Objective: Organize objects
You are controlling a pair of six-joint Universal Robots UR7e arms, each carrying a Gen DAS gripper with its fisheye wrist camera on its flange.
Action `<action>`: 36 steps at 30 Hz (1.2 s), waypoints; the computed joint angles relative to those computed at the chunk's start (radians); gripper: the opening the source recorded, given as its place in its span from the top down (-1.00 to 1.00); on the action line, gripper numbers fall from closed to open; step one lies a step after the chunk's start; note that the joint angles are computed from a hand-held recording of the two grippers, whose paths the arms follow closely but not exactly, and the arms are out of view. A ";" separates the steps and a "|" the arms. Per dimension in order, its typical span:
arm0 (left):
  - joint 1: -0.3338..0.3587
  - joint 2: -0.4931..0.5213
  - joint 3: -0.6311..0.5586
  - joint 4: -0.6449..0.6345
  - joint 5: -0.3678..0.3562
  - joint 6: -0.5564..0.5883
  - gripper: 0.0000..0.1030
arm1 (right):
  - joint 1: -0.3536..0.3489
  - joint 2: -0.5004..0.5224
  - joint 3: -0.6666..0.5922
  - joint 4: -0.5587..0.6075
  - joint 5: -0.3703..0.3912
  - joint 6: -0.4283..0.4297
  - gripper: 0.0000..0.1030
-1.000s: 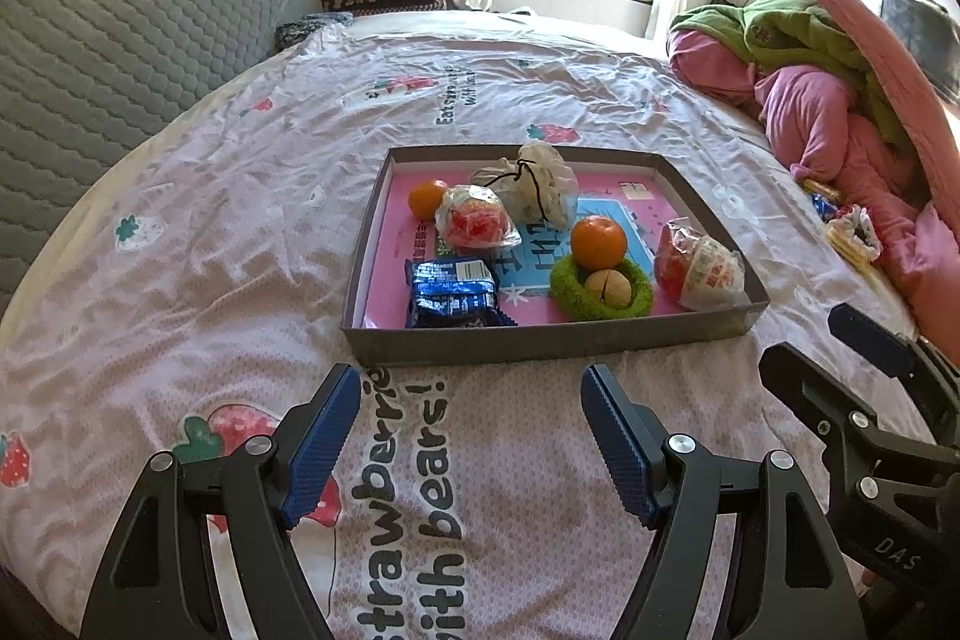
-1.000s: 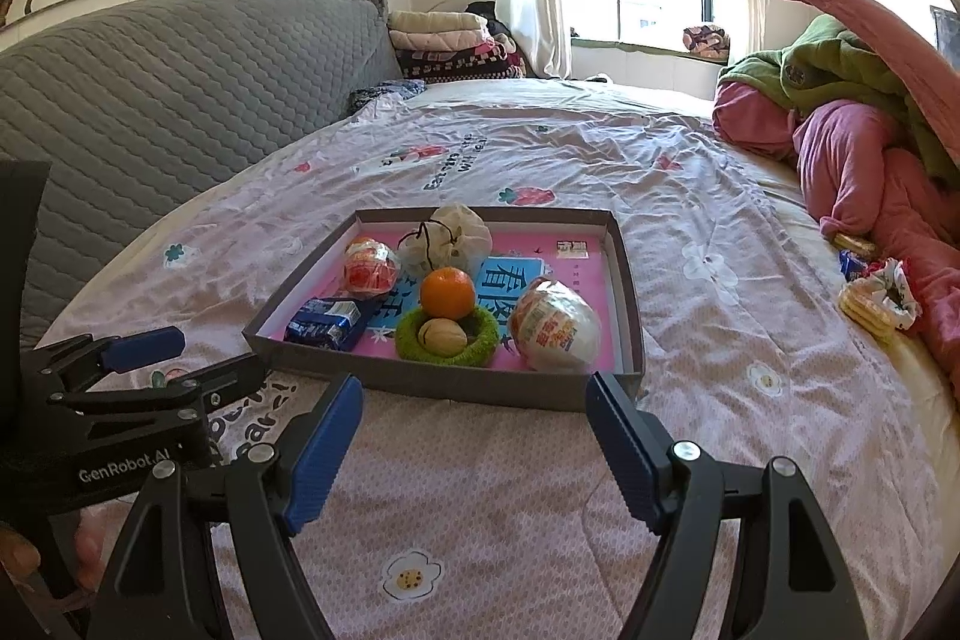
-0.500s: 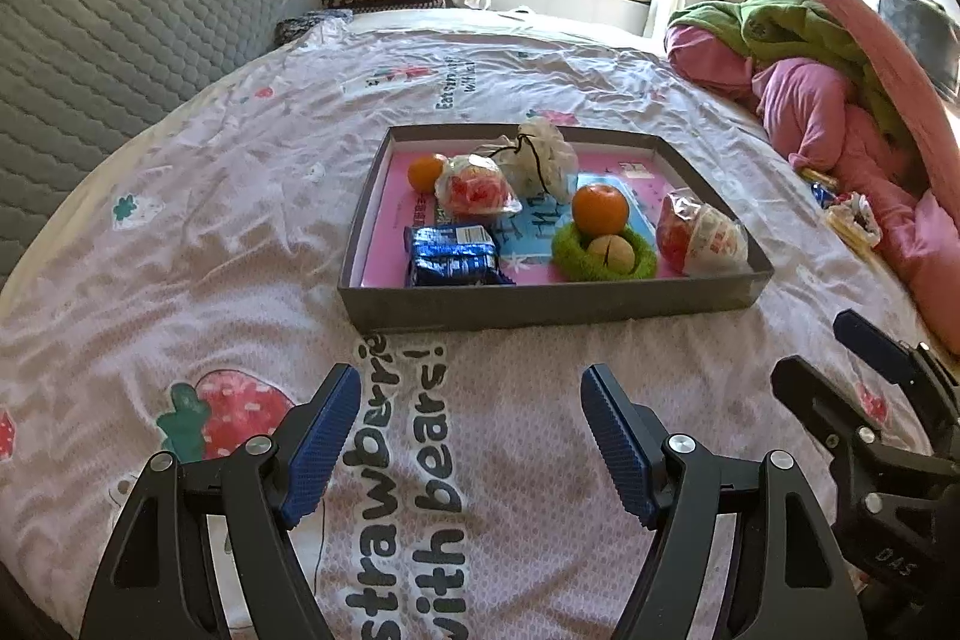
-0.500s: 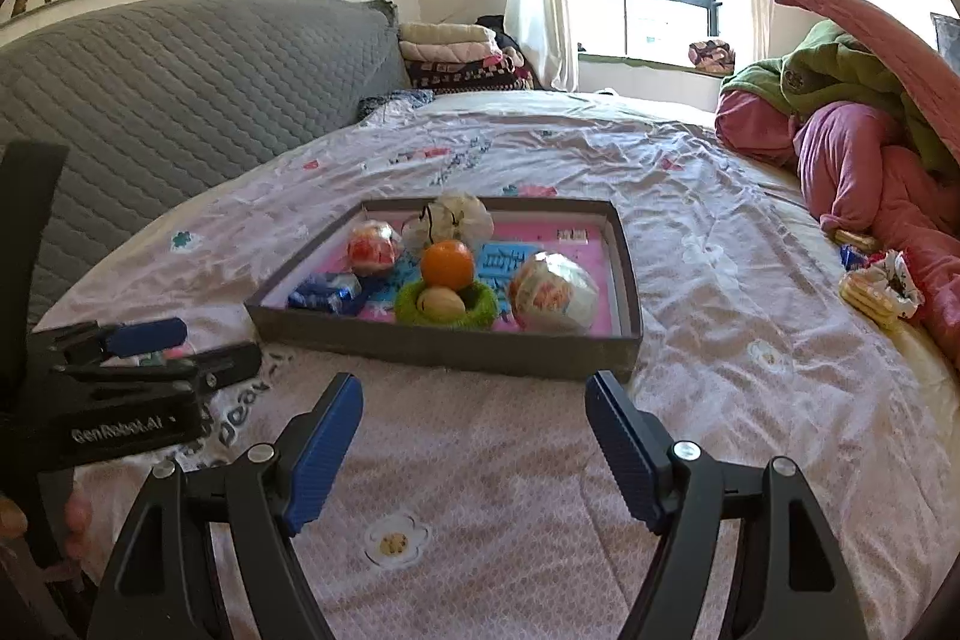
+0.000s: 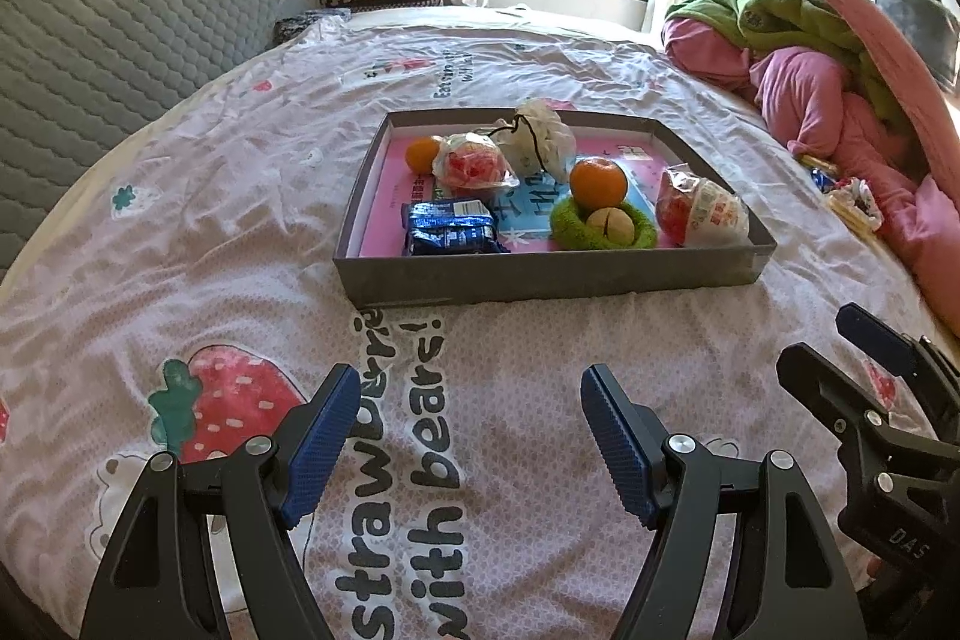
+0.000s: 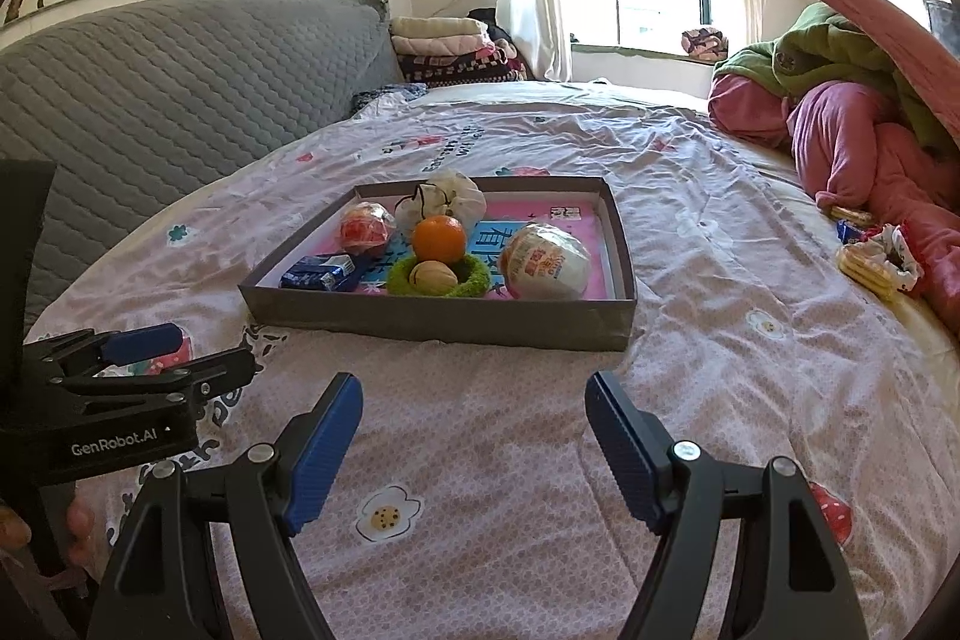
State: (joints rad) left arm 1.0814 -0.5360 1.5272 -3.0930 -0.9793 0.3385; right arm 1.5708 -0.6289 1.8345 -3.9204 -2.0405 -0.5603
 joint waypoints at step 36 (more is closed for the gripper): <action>0.012 0.004 0.010 0.025 0.010 -0.017 -0.50 | -0.007 0.015 -0.004 0.016 -0.024 0.016 -0.48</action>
State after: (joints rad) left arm 1.0939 -0.5318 1.5373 -3.0680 -0.9689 0.3215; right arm 1.5640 -0.6137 1.8310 -3.9049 -2.0640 -0.5444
